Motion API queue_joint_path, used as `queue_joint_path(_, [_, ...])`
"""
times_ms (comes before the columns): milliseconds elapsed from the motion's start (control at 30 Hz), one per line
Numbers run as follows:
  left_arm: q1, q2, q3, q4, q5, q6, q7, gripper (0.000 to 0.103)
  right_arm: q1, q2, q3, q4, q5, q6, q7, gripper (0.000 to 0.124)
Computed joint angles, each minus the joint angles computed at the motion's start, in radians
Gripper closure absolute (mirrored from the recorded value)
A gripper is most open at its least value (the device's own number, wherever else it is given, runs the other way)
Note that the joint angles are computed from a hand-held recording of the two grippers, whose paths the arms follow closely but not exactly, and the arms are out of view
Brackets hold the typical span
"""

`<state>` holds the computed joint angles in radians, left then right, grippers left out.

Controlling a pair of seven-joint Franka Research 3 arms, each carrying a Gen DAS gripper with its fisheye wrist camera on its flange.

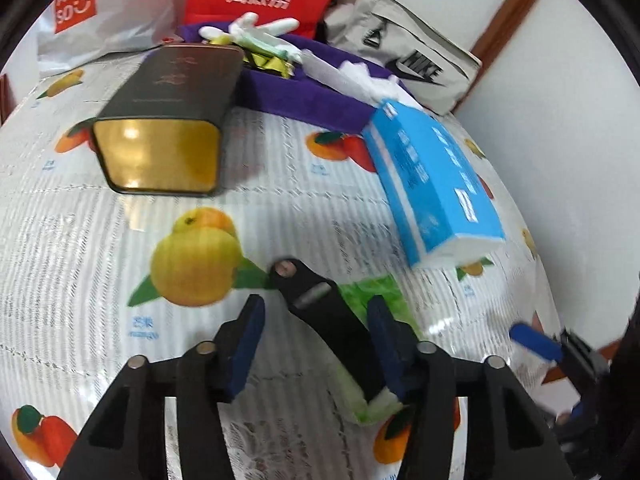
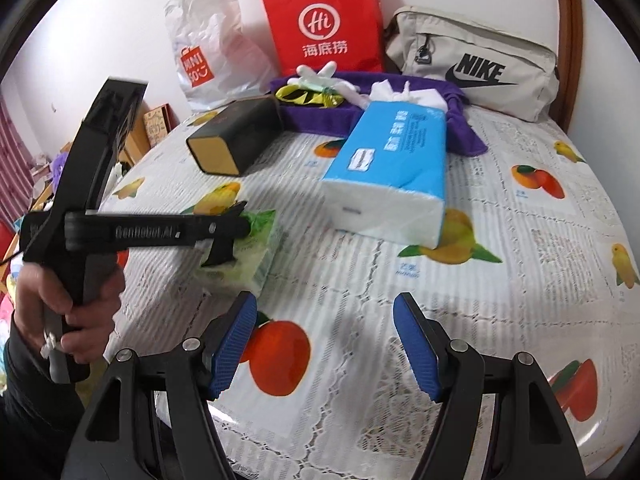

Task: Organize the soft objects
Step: 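Reach the right tool down around the green wet-wipe pack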

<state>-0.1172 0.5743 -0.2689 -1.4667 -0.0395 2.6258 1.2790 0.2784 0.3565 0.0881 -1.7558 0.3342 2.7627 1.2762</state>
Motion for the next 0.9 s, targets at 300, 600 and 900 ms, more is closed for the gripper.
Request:
queue_joint_path(300, [-0.007,0.067,-0.009,0.103,0.001,-0.048,0.001,0.077,0.01,-0.007,-0.006,-0.014,-0.019,-0.001,0.002,0.053])
queue_joint_path(600, [0.051,0.006,-0.048,0.006,-0.107,0.048,0.059,0.077,0.006,0.004,-0.002,0.001,-0.015,-0.009,0.017,0.053])
queue_joint_path(900, [0.073,-0.059,-0.005,-0.079,-0.101,0.094,0.021,0.077,0.017,0.042,0.016,0.061,-0.009,-0.048,-0.008,0.053])
